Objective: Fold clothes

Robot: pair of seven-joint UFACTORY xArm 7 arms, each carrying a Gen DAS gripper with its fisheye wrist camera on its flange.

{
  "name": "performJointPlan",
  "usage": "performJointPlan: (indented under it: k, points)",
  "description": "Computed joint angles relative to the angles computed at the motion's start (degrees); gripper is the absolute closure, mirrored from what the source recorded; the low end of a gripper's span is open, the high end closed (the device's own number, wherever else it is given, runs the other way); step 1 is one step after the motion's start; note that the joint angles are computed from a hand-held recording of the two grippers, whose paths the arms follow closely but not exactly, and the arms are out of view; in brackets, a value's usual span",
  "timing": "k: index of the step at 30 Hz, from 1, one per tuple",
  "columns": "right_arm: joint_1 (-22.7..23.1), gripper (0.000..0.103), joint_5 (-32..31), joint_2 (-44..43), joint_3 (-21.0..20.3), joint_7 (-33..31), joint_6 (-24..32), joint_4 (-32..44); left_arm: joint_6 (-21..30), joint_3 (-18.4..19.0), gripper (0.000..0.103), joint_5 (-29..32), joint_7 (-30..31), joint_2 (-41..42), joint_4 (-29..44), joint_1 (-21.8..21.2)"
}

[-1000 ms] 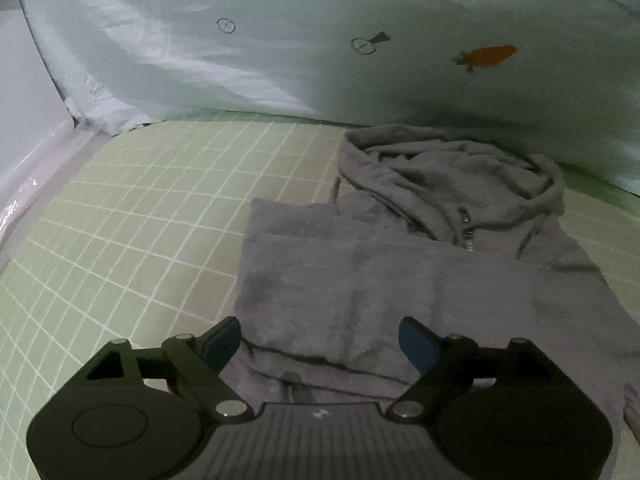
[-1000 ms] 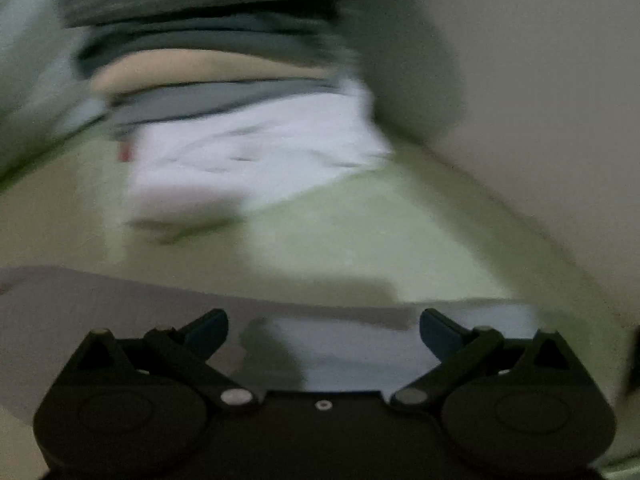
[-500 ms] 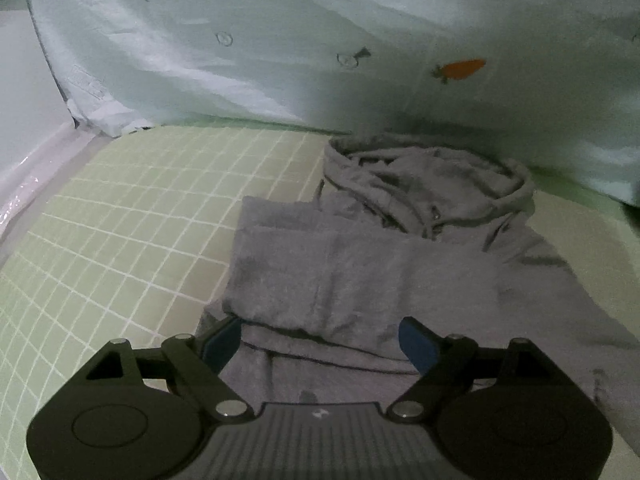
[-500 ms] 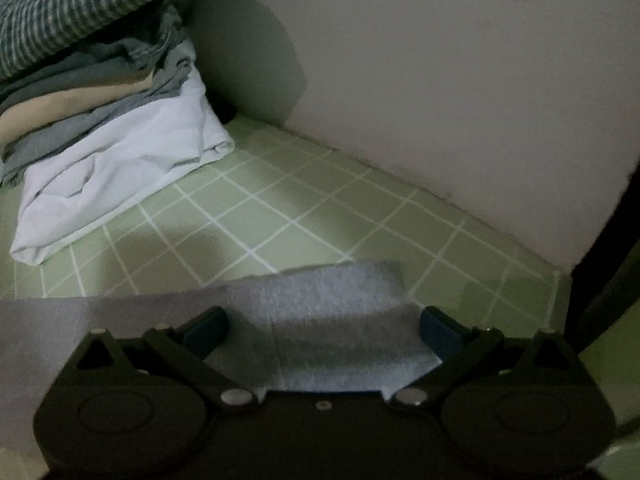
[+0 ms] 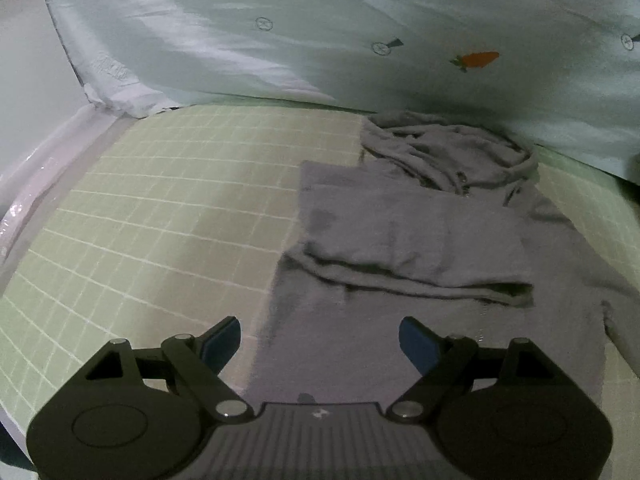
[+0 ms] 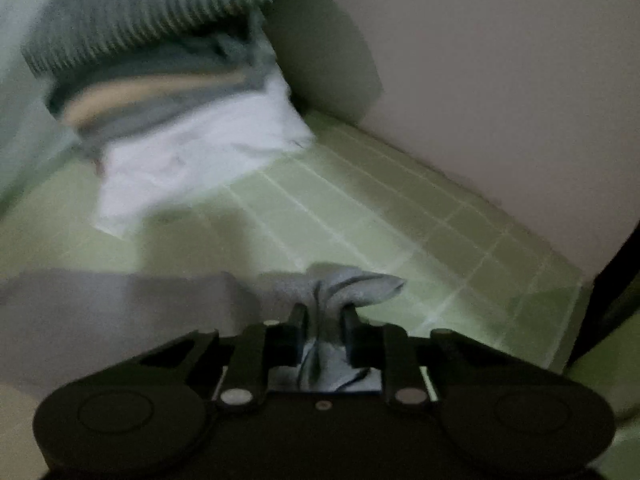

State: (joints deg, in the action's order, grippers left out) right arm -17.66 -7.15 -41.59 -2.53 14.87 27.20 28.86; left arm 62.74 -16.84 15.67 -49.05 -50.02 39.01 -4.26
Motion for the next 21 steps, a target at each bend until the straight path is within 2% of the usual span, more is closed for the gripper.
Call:
performJointPlan:
  k: [5, 9, 13, 16, 19, 21]
  points:
    - [5.24, 0.090, 4.22, -5.12, 5.08, 7.34, 0.25, -0.02, -0.07, 4.25, 0.016, 0.25, 4.58, -4.33, -2.81, 0.42]
    - [11.31, 0.091, 4.84, -1.99, 10.10, 11.25, -3.11, 2.39, -1.52, 6.98, 0.016, 0.15, 7.77, -6.76, -4.90, 2.57]
    - [16.64, 0.092, 4.91, 5.50, 14.84, 16.11, -8.19, 7.21, -4.04, 9.55, 0.016, -0.04, 11.16, -6.96, -6.03, 5.37]
    - [21.23, 0.092, 5.21, 13.91, 16.95, 19.00, -12.52, 13.15, -7.44, 11.13, 0.016, -0.24, 12.71, -5.68, -6.44, 7.86]
    - [26.18, 0.092, 4.02, 23.21, 18.30, 18.92, -16.17, 20.66, -11.48, 12.18, 0.016, -0.42, 13.48, -2.98, -6.42, 10.48]
    - [31.04, 0.092, 5.45, 29.52, 17.15, 17.01, -18.36, 26.15, -13.85, 12.55, 0.016, -0.83, 13.34, -0.08, -5.80, 12.08]
